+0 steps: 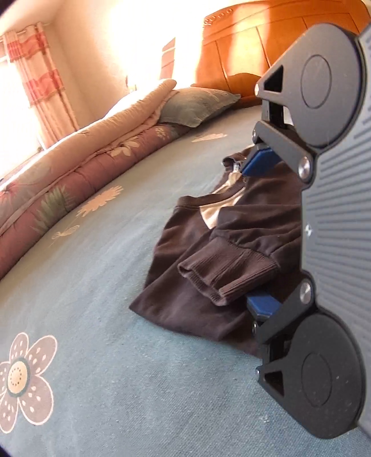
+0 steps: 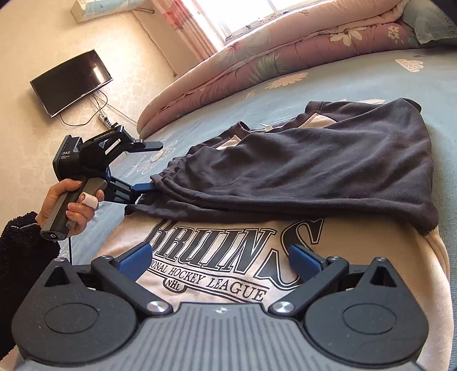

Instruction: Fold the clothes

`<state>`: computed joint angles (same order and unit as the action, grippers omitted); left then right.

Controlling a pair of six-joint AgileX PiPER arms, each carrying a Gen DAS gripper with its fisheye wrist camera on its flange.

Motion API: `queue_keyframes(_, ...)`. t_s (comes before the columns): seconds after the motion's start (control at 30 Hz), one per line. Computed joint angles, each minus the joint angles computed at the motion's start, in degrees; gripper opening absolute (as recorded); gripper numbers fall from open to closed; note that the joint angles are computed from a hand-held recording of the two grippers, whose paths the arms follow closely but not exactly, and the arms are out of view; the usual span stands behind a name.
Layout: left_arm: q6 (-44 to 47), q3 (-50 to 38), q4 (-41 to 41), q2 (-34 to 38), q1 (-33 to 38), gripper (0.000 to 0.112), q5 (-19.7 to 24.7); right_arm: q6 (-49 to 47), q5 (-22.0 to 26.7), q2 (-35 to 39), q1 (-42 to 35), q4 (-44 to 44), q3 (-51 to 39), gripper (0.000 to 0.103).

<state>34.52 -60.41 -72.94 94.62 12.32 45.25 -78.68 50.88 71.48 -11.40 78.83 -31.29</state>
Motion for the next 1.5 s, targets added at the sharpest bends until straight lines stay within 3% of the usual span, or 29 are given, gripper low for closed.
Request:
queue_keyframes(0.13,6.1,2.5,-4.4,0.5,0.2,0.086,0.1,-0.8,-1.0,-0.8,0.7,-0.2,0.4,0.103)
queue_keyframes(0.4,4.0,-1.0,-2.2,2.6,-3.1,0.086,-4.9,-2.1,1.5,0.5,-1.3,1.3,0.6,0.103)
queue_keyframes(0.5,3.6,1.6,0.6,-0.1,-4.6,0.064,-9.5,-2.2,1.6,0.4,-1.5,1.4,0.8,0.103)
queue_keyframes(0.57,-2.1,2.5,5.7,-1.5,-5.6,0.031,-13.2,-2.6,2.1,0.6,-1.9,1.6,0.9,0.103)
queue_keyframes(0.63,-5.1,2.8,9.0,-2.2,-6.7,0.029,-15.5,-2.9,3.1,1.1,-2.7,2.1,1.0,0.103)
queue_keyframes(0.7,-13.0,1.5,18.2,-3.3,-8.8,0.027,-16.8,-3.4,4.3,1.7,-3.6,2.5,1.0,0.103)
queue_keyframes(0.77,-21.9,0.0,27.1,-4.6,-10.3,0.02,-16.6,-3.5,5.3,2.2,-4.3,2.7,0.9,0.103)
queue_keyframes(0.83,-25.0,0.8,30.3,-6.8,-10.7,0.014,-17.1,-3.4,5.4,2.2,-4.5,2.7,0.9,0.103)
queue_keyframes(1.0,-29.7,3.8,37.2,-11.0,-10.2,0.011,-17.1,-2.1,3.3,1.2,-2.8,1.9,0.7,0.103)
queue_keyframes(1.13,-22.2,5.4,30.3,-11.1,-8.0,0.012,-16.1,3.8,-0.2,-1.6,0.3,-3.1,-1.0,0.103)
queue_keyframes(1.2,-19.0,4.9,26.0,-10.2,-6.9,0.019,-14.3,6.6,-1.8,-3.8,2.1,-7.4,-2.1,0.103)
queue_keyframes(1.27,-16.5,4.3,21.7,-9.0,-5.9,0.037,-12.2,6.5,-2.6,-5.5,2.8,-8.2,-1.9,0.103)
queue_keyframes(1.5,-7.9,6.3,8.2,-6.8,-2.8,0.045,-10.5,5.6,-1.7,-3.3,1.6,-6.5,-1.2,0.103)
